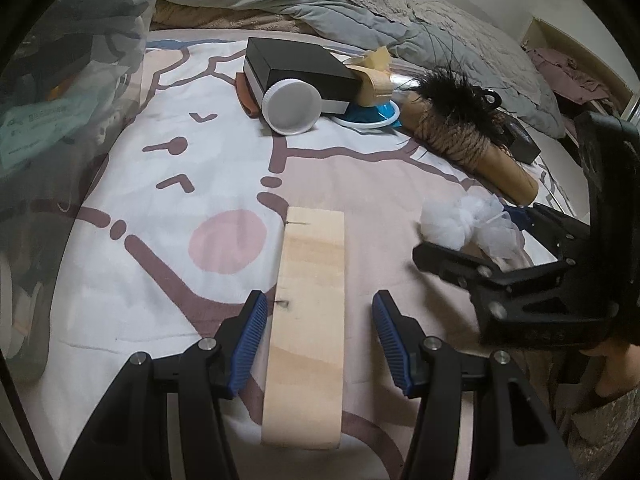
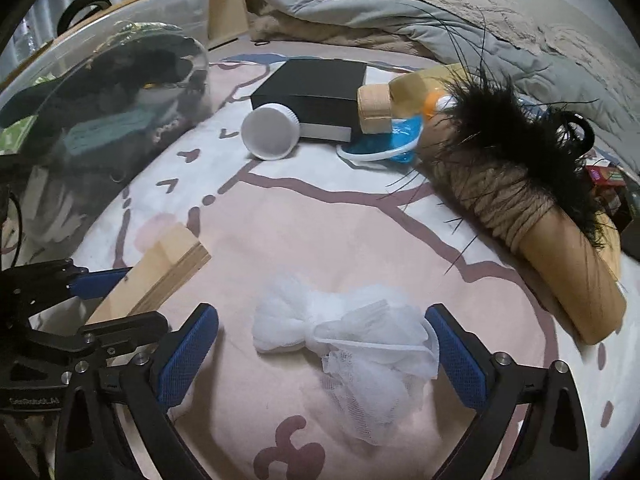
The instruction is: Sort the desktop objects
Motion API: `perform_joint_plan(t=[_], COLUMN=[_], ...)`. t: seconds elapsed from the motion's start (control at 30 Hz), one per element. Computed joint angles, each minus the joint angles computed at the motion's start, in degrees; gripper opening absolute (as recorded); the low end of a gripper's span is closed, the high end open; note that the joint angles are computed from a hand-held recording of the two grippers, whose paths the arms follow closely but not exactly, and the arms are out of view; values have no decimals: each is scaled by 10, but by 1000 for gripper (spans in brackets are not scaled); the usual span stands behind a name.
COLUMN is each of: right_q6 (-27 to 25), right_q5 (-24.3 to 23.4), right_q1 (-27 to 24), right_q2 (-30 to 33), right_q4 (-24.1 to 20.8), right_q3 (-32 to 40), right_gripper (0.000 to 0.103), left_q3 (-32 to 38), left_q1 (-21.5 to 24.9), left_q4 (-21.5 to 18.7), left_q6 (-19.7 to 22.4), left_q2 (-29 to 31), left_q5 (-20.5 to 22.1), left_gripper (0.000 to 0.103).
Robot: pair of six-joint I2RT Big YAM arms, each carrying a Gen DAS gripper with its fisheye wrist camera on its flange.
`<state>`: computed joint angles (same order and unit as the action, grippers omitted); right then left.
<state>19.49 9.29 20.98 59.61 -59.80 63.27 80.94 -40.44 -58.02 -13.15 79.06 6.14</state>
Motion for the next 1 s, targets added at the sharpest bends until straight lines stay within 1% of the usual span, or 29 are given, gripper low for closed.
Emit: perform_joint_plan(t=[0.1,0.17,0.2,0.23,0.43,0.5,0.57,0.7,1.0], right_q6=[2,-3,-5,-7,-11,-10,-9,-3,20], right_q5=[7,11,16,21,40,45,49,46,33], right_q1=[-1,-2,-1,1,10,11,12,10,4], right_q2=[2,1,1,1,-9,-16,-21,-31,-51], right_q4=[-10,-14,-16,-17,-9,-5,-1,5,11], right_q3=[3,4,5,6,5,4,4,4,-1], right_gripper=[76,76,75,75,74,74,74,74,74], left_q3=[1,2,3,4,8,7,1,-2,-4], left_q1=[-1,-3,-6,-8,-18,-18,-16,-12,-12], left_q4=[-1,-3,-4,-6,-7,-4,7,17,29], left_q6=[3,8,10,14,27,26,21,11,3], left_q2=[0,1,2,3,9,8,2,-6,-19], left_q5=[-2,-10,-16,-22,-52,-54,-53,-41,-35], left_gripper=[55,54,47,44,40,38,35,35,34])
